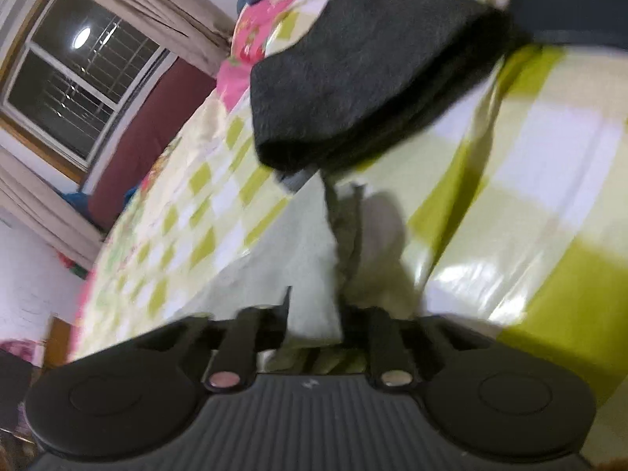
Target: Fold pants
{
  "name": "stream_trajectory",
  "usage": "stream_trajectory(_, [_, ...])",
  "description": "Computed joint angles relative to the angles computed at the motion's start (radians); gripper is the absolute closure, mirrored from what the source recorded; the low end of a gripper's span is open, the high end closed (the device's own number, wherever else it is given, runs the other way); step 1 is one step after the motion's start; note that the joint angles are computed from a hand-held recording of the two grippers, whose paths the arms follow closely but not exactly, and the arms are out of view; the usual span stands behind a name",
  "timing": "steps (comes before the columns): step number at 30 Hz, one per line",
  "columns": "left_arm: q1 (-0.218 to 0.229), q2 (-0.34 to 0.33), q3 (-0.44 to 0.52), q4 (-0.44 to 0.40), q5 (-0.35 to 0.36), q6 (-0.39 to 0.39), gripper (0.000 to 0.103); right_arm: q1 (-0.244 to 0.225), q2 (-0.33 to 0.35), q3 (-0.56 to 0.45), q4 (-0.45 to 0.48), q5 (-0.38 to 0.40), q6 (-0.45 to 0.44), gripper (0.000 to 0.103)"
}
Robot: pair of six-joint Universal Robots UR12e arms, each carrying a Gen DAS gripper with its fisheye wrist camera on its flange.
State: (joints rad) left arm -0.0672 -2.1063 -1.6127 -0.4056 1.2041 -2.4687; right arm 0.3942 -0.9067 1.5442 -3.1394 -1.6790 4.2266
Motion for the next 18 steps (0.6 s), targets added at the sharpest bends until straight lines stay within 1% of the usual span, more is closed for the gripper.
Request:
stream_trajectory(4, [0.000, 0.002, -0.005, 0.009, -0.002, -0.004, 0.047, 0.005, -0.008, 0.022, -0.067, -0.046, 0.062, 0.094])
stream_trajectory(6, [0.001, 0.004, -0.008, 0.007, -0.009, -0.003, 0.047, 0.005, -0.013, 0.027, -0.084, -0.070, 0.069, 0.094])
stream_trajectory(9, [0.005, 0.007, -0.011, 0.001, -0.027, -0.006, 0.047, 0.007, -0.020, 0.032, -0.086, -0.102, 0.070, 0.095])
stream_trajectory(10, [0.006, 0.007, -0.012, -0.001, -0.034, -0.006, 0.047, 0.009, -0.021, 0.027, -0.061, -0.113, 0.071, 0.095])
stream_trajectory(12, [0.005, 0.008, -0.017, 0.004, -0.036, -0.003, 0.047, 0.006, -0.022, 0.018, 0.014, -0.102, 0.073, 0.094])
stream_trajectory(13, [0.005, 0.010, -0.020, 0.008, -0.038, 0.001, 0.047, 0.005, -0.019, 0.016, 0.034, -0.100, 0.095, 0.093])
stream_trajectory(14, [0.006, 0.011, -0.023, 0.009, -0.042, 0.005, 0.047, 0.005, -0.014, 0.017, 0.026, -0.097, 0.130, 0.089])
stream_trajectory(16, [0.010, 0.016, -0.025, 0.001, -0.050, 0.009, 0.046, 0.004, -0.005, 0.032, -0.045, -0.086, 0.195, 0.088])
stream_trajectory(17, [0.013, 0.018, -0.027, -0.003, -0.053, 0.012, 0.045, 0.001, 0.002, 0.037, -0.089, -0.062, 0.208, 0.083])
stream_trajectory(18, [0.014, 0.020, -0.029, -0.004, -0.055, 0.015, 0.044, -0.001, 0.007, 0.035, -0.105, -0.045, 0.209, 0.079])
